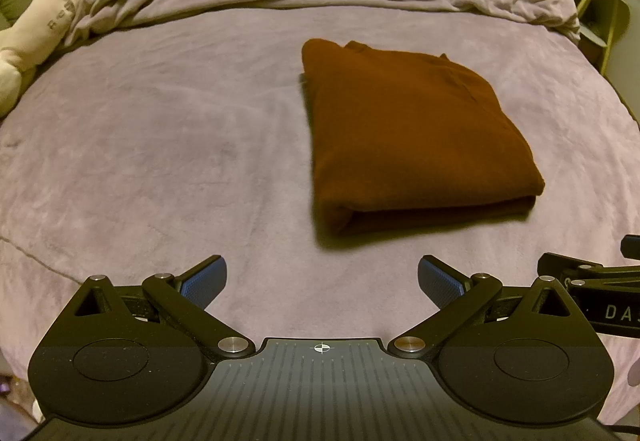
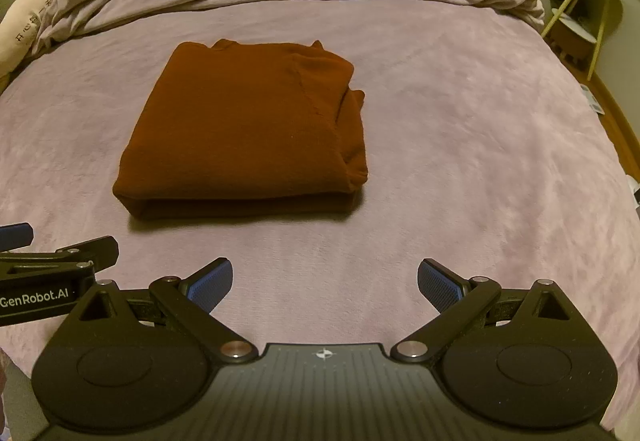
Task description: Fold small clothes
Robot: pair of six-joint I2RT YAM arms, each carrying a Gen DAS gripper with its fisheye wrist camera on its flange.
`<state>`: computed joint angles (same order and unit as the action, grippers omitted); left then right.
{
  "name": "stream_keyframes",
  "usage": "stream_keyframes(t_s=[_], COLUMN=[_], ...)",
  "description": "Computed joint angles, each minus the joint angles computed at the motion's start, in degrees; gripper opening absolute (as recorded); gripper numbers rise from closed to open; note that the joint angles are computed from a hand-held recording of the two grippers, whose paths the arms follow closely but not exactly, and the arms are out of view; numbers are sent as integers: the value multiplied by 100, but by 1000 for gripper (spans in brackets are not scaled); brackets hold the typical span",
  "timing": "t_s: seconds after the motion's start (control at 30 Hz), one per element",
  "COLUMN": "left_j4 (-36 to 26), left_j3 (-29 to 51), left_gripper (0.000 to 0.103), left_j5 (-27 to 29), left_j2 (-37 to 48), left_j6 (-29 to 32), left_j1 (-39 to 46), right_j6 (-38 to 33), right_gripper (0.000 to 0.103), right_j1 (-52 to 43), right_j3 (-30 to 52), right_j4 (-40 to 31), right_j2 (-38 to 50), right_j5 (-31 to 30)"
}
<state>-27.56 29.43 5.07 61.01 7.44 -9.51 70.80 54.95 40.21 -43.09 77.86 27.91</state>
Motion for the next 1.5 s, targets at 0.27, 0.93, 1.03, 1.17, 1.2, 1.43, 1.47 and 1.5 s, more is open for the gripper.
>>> stream_keyframes(t_s=[0.27,0.93,1.03,1.17,1.2,1.43,1.47,1.5], left_j4=[1,-3,-26,-56,-57,-99,-111,-114], left_j3=[13,-5,7,33,43,96,105,110], left_gripper=[103,103,103,103,103,103,103,103], left_j5=[-49,16,10,17,18,88,87,89], left_j2=[20,16,32,47,56,110,120,123], left_j6=[-9,31,9,16,30,42,31,26], left_j1=[-38,45,30,13,23,100,105,102], right_j6=[45,107,105,111,95,72,65,62], right_gripper=[99,99,99,99,99,99,99,99], right_j1=[-2,94,93,101,90,99,98,100], right_j3=[-31,72,80,100,116,153,163,169], right_j4=[-12,-99,-105,-123,-141,-180,-179,-186], right_j2=[-45,50,54,74,69,70,79,79], right_j5=[31,99,99,117,120,141,140,143])
